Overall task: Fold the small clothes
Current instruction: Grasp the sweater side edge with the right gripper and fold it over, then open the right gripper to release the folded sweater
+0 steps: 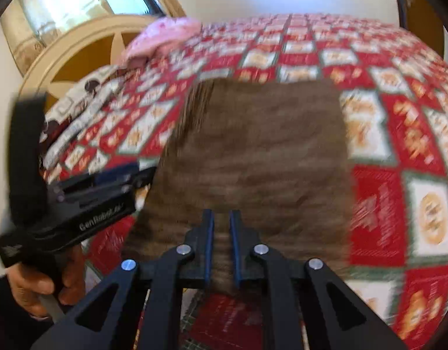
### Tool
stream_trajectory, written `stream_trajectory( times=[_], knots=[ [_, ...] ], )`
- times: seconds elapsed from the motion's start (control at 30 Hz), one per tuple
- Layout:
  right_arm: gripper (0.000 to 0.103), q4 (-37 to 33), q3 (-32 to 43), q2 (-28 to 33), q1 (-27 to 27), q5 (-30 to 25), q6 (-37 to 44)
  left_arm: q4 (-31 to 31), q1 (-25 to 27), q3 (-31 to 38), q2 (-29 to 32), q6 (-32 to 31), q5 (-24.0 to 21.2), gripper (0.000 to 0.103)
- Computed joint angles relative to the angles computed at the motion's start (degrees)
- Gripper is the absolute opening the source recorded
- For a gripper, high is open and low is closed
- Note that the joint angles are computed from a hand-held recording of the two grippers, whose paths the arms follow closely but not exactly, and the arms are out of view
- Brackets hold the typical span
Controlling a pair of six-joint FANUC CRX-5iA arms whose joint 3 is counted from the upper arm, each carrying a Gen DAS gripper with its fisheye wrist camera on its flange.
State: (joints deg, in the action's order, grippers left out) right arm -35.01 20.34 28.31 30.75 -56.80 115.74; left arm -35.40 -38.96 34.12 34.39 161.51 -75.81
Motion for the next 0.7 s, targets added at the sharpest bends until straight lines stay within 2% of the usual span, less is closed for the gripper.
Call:
stream_trajectory(
  times=[0.07, 0.23, 0.3, 0.37, 0.43, 0.53, 0.7],
  knots=[
    [0.016, -3.2, 2.7, 2.5, -0.8, -4.5, -0.8, -0.8, -0.2, 3.2, 2.0, -1.8, -3.1, 0.041],
    [0.017, -7.8, 2.6, 0.9, -3.6, -4.8, 2.1, -3.9, -0.9, 9.1, 5.0, -5.3, -9.4, 0.041],
    [0.023, -9.5, 2.0, -0.4, -5.6, -3.9, 3.0, -5.2, -1.3, 10.6, 5.7, -6.4, -10.9, 0.041],
    [0.054, -9.7, 0.6, -2.2, -7.1, -1.0, 3.0, -5.6, -1.4, 11.3, 6.1, -7.0, -11.3, 0.041],
    [0.061, -9.2, -0.6, -3.6, -8.1, 1.8, 2.6, -5.2, -1.2, 11.7, 6.4, -7.1, -11.2, 0.041],
    [0.061, -7.0, -1.2, -4.3, -8.8, 3.8, 1.5, -4.9, -1.0, 12.7, 7.1, -6.9, -11.7, 0.041],
    [0.061, 0.8, -4.7, -6.0, -7.3, 12.1, -2.8, -5.1, -1.1, 15.4, 8.9, -7.2, -13.3, 0.041]
  ],
)
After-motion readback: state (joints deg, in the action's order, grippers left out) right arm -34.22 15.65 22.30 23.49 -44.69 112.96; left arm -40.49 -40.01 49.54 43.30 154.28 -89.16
